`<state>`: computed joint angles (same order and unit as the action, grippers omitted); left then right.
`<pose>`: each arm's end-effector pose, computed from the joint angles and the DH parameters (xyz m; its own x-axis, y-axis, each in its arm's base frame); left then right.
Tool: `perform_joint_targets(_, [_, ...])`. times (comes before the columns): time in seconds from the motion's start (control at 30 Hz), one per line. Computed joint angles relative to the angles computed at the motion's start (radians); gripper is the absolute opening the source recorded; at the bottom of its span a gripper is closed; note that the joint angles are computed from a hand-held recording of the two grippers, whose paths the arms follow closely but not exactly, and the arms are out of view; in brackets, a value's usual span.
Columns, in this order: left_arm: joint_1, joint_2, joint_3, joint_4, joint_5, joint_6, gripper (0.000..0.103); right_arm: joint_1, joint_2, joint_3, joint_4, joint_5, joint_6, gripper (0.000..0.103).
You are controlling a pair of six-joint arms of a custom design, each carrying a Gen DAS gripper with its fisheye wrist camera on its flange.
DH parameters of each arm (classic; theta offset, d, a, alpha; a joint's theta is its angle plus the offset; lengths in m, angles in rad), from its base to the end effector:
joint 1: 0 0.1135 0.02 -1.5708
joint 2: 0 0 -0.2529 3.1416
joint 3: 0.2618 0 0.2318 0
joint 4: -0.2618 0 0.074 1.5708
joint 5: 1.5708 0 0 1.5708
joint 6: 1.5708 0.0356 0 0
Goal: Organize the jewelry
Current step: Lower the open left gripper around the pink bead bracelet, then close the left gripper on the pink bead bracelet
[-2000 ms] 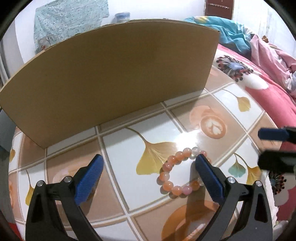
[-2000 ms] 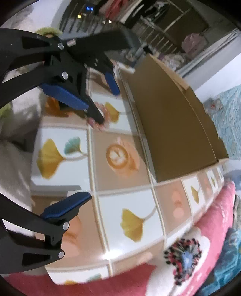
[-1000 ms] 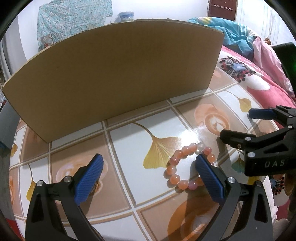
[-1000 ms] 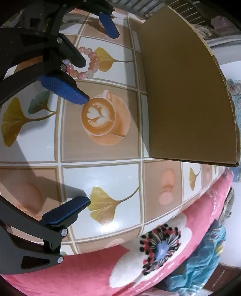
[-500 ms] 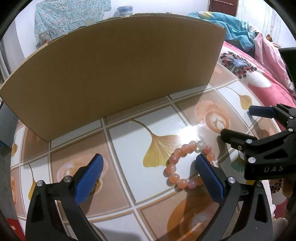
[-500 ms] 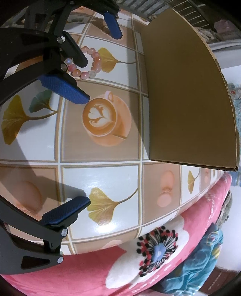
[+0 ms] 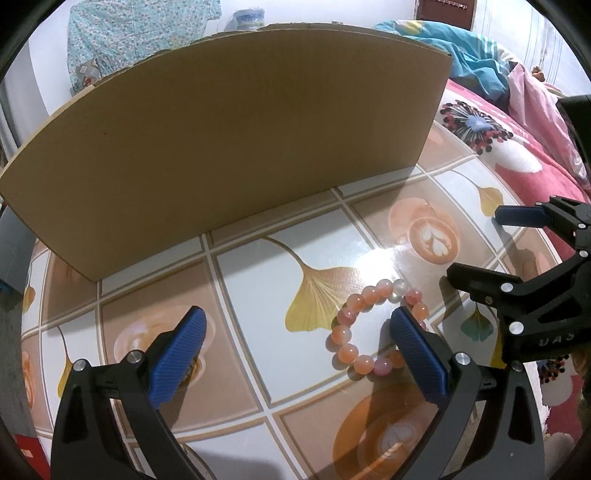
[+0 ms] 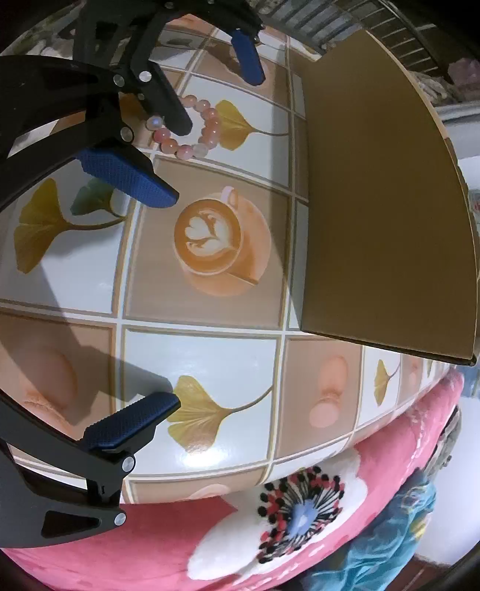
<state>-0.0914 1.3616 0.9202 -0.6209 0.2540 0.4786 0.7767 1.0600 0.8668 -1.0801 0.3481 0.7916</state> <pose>0.2465 -0.0316 0.2247 -0.6753 0.5095 -0.5332 0.5872 0.8089 0.0294 0.1220 0.1029 0.2473 -0.8972 0.0560 -0.4380 0.0723 0.9972 -0.0206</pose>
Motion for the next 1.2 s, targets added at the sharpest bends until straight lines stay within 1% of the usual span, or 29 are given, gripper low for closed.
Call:
perform_joint_targets(0.5, [-0.005,0.009,0.008,-0.004,-0.005,-0.002,0.098,0.028,-0.011,-0.002,-0.011,0.0,0.015,0.095])
perform_joint_targets(0.7, [-0.003,0.007,0.007,-0.005,-0.004,0.0,0.098,0.011,-0.014,-0.006,-0.002,-0.005,-0.004,0.095])
perform_joint_targets(1.2, [-0.005,0.002,0.0,0.001,-0.004,0.002,0.098,0.006,-0.016,-0.009,0.0,-0.006,-0.008,0.095])
